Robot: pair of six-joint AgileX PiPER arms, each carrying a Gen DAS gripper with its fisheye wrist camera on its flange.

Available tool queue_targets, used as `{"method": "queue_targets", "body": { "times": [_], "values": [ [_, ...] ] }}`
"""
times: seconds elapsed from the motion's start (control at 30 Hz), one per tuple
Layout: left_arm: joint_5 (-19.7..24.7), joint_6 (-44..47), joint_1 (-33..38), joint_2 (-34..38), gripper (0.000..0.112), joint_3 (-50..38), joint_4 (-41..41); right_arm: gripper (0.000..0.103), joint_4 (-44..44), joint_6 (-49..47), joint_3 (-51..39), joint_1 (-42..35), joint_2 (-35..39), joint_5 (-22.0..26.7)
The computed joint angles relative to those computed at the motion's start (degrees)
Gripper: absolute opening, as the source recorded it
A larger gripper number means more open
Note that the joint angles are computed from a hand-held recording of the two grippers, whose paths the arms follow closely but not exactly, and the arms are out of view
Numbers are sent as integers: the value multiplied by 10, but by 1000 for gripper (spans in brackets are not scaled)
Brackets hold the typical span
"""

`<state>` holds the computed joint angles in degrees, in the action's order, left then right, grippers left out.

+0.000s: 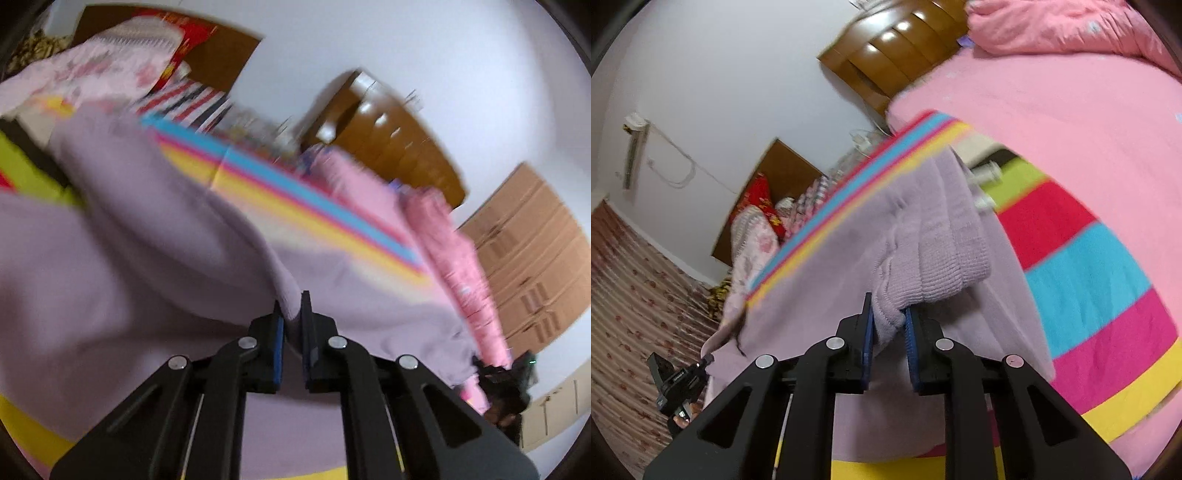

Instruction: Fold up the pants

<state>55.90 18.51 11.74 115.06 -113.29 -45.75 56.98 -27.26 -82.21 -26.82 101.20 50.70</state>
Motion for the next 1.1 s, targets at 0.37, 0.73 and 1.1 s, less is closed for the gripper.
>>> {"method": "queue_targets", "body": {
  "times": [0.37, 0.73, 1.1],
  "values": [
    [-65, 125, 28, -104, 7, 284, -50, 17, -27, -36, 110, -15, -55, 4],
    [-91, 120, 20, -136, 7, 307, -14, 13, 15, -77, 142, -32, -44, 12],
    [-103, 142, 28, -141, 7, 344, -24, 13, 10, -83, 144, -33, -62, 5]
  ]
}}
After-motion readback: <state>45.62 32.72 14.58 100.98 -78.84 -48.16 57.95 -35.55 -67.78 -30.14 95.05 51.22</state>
